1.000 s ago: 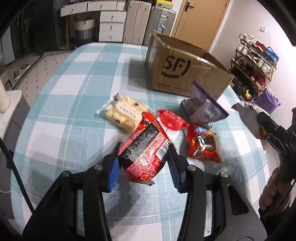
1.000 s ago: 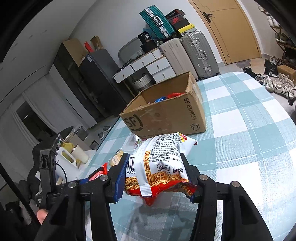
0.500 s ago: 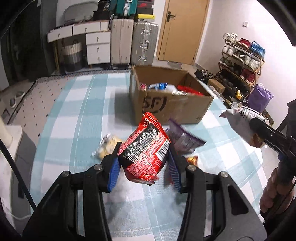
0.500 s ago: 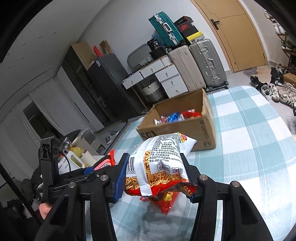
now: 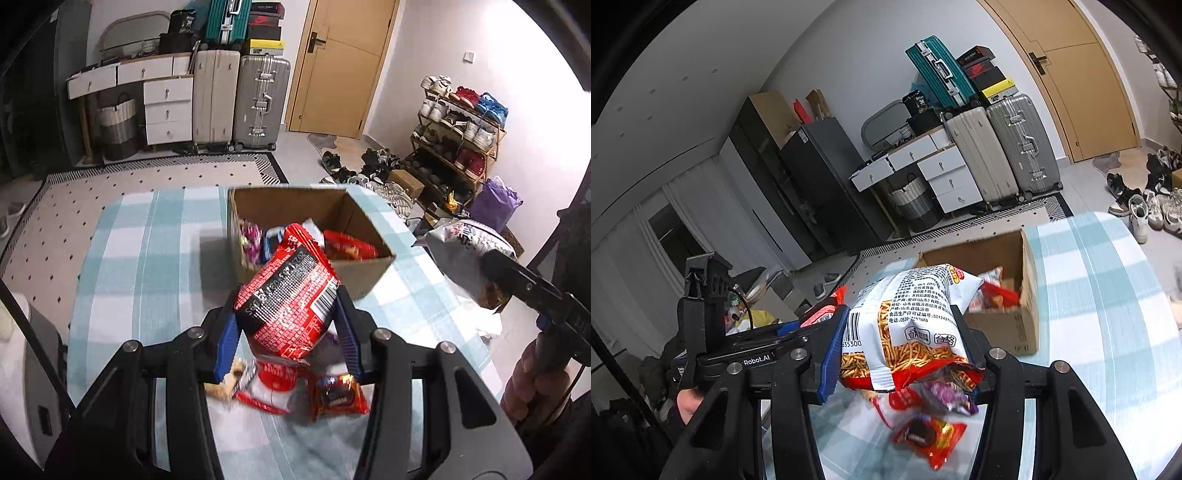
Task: Organize snacks
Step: 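Lift both packets and carry them over the cardboard box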
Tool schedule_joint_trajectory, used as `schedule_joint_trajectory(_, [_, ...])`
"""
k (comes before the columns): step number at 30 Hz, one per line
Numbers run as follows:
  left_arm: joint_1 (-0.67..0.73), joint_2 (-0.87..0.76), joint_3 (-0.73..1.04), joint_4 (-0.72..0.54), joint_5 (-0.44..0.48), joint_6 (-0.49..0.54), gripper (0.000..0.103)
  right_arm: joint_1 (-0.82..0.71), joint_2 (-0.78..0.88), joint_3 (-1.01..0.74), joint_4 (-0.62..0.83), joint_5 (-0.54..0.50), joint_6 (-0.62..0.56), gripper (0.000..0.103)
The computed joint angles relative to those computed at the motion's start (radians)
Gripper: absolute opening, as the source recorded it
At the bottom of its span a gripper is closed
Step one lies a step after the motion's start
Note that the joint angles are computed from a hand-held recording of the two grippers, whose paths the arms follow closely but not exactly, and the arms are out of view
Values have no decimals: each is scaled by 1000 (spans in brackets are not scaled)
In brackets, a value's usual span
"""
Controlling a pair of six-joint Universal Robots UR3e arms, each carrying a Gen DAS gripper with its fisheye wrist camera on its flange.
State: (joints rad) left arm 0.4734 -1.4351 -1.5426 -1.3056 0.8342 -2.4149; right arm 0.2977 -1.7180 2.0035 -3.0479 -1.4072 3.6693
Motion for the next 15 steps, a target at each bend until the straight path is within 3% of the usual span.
schedule_joint_trajectory(15, [-262, -429, 674, -98, 117, -231, 44, -151, 90, -341, 283, 111, -99, 52])
